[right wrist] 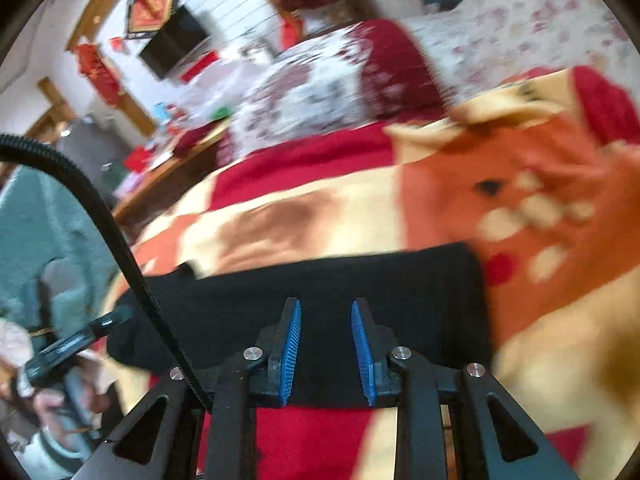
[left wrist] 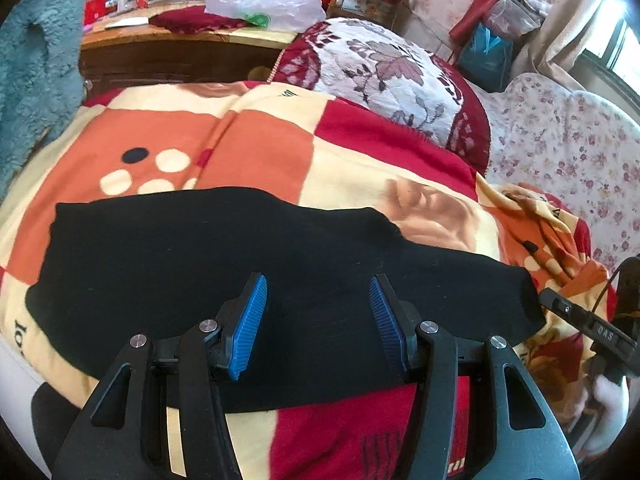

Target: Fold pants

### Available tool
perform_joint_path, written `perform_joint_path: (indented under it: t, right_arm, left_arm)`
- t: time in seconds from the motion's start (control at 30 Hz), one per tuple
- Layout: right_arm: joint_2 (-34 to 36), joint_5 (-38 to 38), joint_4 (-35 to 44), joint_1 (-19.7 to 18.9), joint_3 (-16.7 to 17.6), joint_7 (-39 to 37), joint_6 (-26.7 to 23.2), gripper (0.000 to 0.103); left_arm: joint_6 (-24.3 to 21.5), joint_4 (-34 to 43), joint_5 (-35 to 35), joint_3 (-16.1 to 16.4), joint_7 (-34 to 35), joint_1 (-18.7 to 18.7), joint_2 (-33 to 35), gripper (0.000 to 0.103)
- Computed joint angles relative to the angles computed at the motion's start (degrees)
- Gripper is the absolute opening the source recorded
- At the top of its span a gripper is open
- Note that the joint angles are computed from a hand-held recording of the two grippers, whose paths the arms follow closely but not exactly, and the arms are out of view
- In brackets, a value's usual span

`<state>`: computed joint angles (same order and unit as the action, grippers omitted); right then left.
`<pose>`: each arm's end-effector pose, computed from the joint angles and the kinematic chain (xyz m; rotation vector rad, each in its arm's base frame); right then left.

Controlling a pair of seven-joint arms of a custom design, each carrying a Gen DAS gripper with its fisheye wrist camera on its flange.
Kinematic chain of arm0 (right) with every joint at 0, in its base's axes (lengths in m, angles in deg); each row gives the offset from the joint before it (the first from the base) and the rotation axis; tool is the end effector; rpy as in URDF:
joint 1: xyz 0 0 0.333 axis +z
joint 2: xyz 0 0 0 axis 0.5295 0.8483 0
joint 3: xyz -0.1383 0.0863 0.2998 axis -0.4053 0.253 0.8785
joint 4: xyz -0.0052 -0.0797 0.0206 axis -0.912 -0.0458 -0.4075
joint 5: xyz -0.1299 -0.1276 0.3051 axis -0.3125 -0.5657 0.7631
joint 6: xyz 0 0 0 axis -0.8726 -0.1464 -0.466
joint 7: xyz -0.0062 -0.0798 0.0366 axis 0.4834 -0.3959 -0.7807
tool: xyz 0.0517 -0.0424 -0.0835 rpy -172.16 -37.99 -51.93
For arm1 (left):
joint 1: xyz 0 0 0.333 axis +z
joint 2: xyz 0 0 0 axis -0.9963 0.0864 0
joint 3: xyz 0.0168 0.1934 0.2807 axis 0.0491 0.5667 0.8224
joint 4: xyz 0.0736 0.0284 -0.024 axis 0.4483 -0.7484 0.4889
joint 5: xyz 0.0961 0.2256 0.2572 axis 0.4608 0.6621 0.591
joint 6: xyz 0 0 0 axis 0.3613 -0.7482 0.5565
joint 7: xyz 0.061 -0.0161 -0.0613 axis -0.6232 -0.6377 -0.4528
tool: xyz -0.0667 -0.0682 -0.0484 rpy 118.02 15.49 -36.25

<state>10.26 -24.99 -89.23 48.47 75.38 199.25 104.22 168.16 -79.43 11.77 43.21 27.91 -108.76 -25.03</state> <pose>0.3604 0.2725 0.5513 -1.3500 1.9731 -0.2494 0.4808 -0.3885 0.5482 -1.7258 2.2346 -0.9825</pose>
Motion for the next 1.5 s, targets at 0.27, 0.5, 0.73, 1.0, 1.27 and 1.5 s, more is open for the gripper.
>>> perform_joint_path:
  t: [0.27, 0.5, 0.73, 1.0, 1.27, 1.5]
  right_arm:
    - [10.54, -2.95, 10.54, 4.83, 0.22, -3.88, -0.67, 0.033]
    - [23.21, 3.30, 23.52, 10.29, -4.53, -16.85, 0.01, 0.039]
    - [37.95, 27.77, 41.16, 5.22, 0.88, -42.50, -6.93, 0.041]
    - [39.63, 15.84, 44.38, 16.01, -12.49, -36.65, -8.94, 0.010]
    - [35.57, 11.37, 37.83, 17.15, -13.81, -26.30, -2.96, 0.010]
    - [37.95, 15.62, 42.04, 14.73, -6.10, -35.44, 0.53, 0.031]
  left_arm:
    - [1.13, -1.76, 3.18, 0.68, -2.22, -0.01, -0.97, 0.053]
    - [0.76, -2.71, 5.68, 2.52, -5.84, 1.47, -1.84, 0.053]
    - [-0.30, -1.96, 6.54, 3.23, -7.63, 3.72, -0.81, 0.053]
    - [-1.56, 0.15, 8.33, 3.77, -8.49, 3.65, 2.36, 0.054]
    - [-0.47, -1.43, 9.32, 4.23, -9.76, 3.65, 0.77, 0.054]
    - [-0.09, -5.27, 12.56, 5.52, -16.45, 5.11, -2.68, 0.054]
